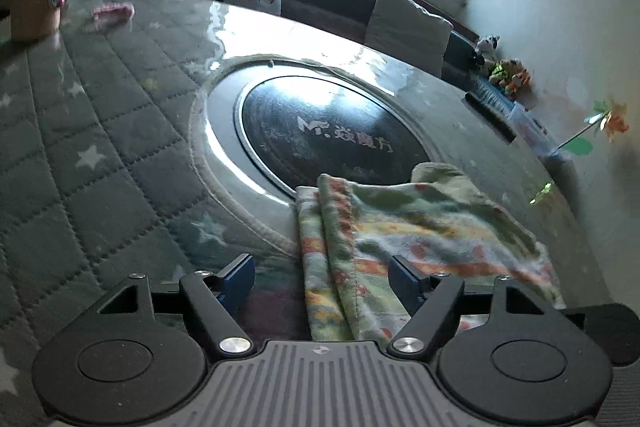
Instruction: Fold clothes
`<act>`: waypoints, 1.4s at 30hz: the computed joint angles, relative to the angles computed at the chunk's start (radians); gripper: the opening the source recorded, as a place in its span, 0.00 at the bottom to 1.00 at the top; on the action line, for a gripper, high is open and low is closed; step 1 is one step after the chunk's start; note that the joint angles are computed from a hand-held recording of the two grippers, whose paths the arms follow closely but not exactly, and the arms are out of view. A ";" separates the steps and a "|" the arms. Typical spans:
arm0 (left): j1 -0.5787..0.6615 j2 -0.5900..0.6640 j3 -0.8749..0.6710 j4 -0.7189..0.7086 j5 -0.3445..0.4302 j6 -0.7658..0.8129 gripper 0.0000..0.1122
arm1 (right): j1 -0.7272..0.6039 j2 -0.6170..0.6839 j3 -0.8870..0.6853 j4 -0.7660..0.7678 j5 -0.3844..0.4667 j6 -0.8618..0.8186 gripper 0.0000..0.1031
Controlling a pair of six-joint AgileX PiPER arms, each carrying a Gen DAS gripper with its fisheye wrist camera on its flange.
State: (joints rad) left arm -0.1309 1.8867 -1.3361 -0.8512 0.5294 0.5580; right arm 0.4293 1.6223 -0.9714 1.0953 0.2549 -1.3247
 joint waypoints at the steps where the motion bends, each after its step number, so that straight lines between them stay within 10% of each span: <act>1: 0.008 0.011 -0.017 -0.023 0.030 -0.005 0.67 | -0.015 -0.013 0.005 0.031 0.017 -0.019 0.09; 15: 0.012 0.075 -0.064 -0.140 0.111 -0.030 0.13 | -0.162 -0.130 0.112 0.231 0.200 -0.182 0.11; 21: 0.005 0.072 -0.060 -0.130 0.092 -0.022 0.13 | -0.288 -0.173 0.163 0.263 0.252 -0.188 0.18; 36: -0.007 0.069 -0.051 -0.122 0.065 -0.002 0.13 | -0.402 0.108 -0.074 0.077 -0.011 0.088 0.19; 42: -0.017 0.067 -0.053 -0.098 0.055 -0.011 0.13 | -0.453 0.079 -0.023 0.088 -0.077 0.083 0.36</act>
